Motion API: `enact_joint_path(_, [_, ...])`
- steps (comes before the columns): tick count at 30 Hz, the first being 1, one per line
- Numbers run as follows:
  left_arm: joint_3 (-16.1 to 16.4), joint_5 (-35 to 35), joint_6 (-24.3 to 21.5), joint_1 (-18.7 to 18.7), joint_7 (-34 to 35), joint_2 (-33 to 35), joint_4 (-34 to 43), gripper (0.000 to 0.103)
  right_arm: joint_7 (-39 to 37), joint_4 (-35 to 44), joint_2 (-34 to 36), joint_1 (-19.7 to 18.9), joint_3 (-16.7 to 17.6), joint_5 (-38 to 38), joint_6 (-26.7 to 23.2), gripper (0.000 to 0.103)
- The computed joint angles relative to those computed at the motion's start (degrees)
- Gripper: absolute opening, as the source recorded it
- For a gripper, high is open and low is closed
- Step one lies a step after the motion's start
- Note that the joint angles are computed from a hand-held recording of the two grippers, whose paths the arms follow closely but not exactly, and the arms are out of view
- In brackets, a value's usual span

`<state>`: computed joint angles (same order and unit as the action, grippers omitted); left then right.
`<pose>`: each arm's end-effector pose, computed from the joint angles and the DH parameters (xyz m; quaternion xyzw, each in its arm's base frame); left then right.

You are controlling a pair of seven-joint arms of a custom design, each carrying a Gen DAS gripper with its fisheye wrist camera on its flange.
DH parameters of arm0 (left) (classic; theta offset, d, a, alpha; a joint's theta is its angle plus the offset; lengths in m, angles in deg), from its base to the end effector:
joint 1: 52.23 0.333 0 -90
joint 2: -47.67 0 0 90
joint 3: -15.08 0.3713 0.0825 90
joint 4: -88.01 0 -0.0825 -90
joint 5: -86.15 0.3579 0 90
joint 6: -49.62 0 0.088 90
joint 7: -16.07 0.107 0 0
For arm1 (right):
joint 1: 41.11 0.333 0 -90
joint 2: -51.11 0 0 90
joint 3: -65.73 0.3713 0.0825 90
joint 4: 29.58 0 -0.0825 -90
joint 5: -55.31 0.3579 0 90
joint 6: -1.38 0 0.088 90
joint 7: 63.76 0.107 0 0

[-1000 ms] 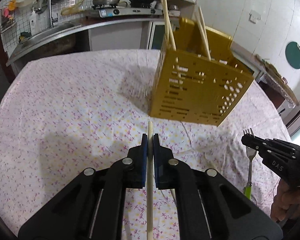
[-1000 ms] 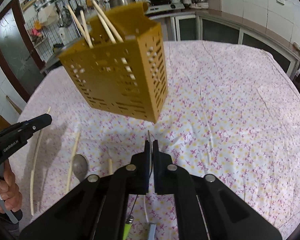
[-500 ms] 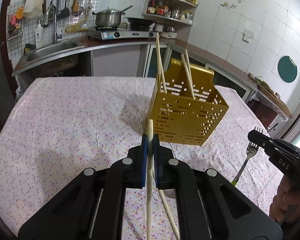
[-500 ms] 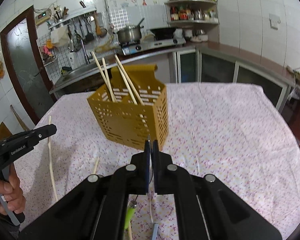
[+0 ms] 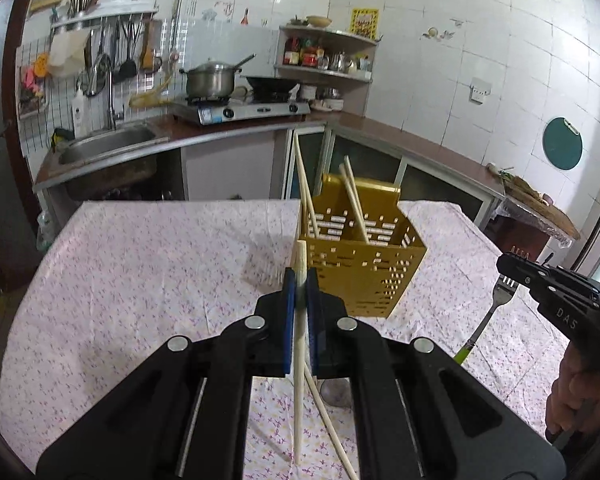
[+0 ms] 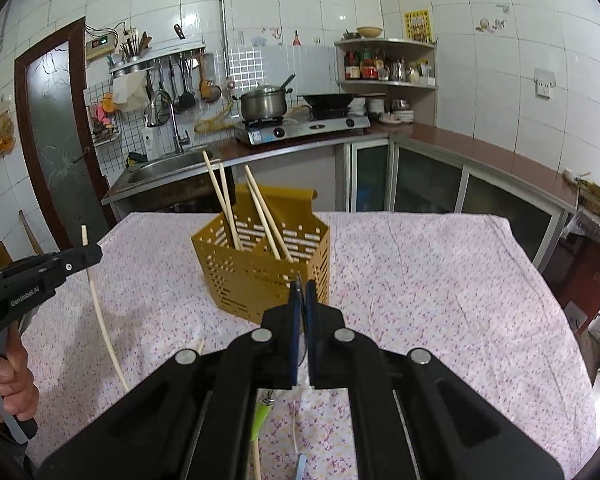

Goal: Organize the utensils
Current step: 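Lift the chopstick and fork and carry them above the yellow holder, then lower the chopstick and fork into the holder and open both grippers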

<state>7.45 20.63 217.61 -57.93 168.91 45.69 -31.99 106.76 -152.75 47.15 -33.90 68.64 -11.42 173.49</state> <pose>0.5438 -0.0703 0.5773 -0.5202 0.7055 -0.4270 0.2220 0.5063 0.1588 0.5736 -0.5753 0.6590 -0.3095 0.3729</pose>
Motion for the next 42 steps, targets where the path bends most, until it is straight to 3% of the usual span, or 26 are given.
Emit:
enact_joint_path(10, [0.5, -3.9, 2.2, -1.2, 4.9, -2.1, 2.6, 0.004, 1.8, 3.3, -2.2, 0.5, 1.3, -5.6, -6.6, 0.003])
enact_joint_path(28, [-1.1, -8.3, 4.2, -2.3, 11.3, 1.5, 14.7, 0.004, -3.0, 12.1, -1.1, 0.9, 1.3, -7.4, -10.3, 0.003])
enact_joint_path(37, [-4.0, -3.0, 5.1, -1.1, 6.0, 7.1, 22.4, 0.004, -7.6, 18.3, 3.2, 2.0, -0.4, -5.2, -10.2, 0.003])
enact_joint_path(42, [-5.7, 3.6, 5.4, -0.3, 0.5, 10.2, 25.3, 0.004, -9.0, 20.8, 5.5, 2.8, -1.6, -4.2, -9.9, 0.003])
